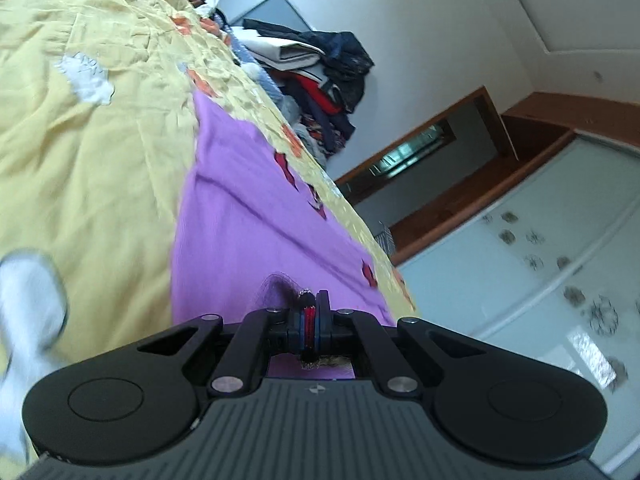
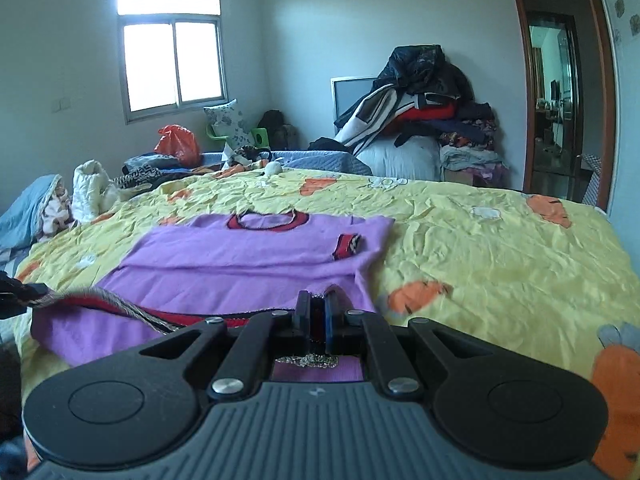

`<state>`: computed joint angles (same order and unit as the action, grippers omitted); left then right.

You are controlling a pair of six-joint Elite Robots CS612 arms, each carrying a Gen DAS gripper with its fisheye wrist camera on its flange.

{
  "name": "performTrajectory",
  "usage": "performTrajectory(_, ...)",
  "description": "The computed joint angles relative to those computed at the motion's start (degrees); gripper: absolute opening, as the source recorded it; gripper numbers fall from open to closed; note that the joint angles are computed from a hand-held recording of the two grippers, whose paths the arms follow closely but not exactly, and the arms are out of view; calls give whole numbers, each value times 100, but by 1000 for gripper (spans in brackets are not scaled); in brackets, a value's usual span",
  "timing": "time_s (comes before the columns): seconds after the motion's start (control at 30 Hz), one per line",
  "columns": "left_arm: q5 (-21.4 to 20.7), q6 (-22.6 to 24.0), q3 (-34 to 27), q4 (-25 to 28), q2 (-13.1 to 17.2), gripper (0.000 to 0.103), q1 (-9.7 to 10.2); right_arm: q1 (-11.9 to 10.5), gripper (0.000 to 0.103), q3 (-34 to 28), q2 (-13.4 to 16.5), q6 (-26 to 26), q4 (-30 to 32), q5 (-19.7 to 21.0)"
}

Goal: Fold small clothes
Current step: 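Fold the hem up toward the collar with both grippers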

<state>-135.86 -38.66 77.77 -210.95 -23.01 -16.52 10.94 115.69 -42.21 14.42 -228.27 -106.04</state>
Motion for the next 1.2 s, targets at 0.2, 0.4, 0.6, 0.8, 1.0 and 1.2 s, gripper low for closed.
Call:
performTrajectory(0.2,471,418,-515,739,71,2,-72,-396,6,-555,127,305,614,610)
performTrajectory(0.4,612,342,-1317,1360,339,2,-78,-738,6,-1203,348,698,1333,1175)
performTrajectory(0.6,699,293,-2041,2001,589,2,-97,-966,6,-1669,501,895,1940,1594)
performTrajectory(0.8,649,135,-2855,2447,951,2,-99,-1140,6,-2054,621,1031,2466,1949)
performTrajectory(1.0,610,300,-3849,3297,1354,3,-119,-1327,6,-2453,744,1336,2942,2240)
performTrajectory(1.2,670,470,-4649,3986,1729,2,-154,-1455,3,-2740,859,1432,3299,2176)
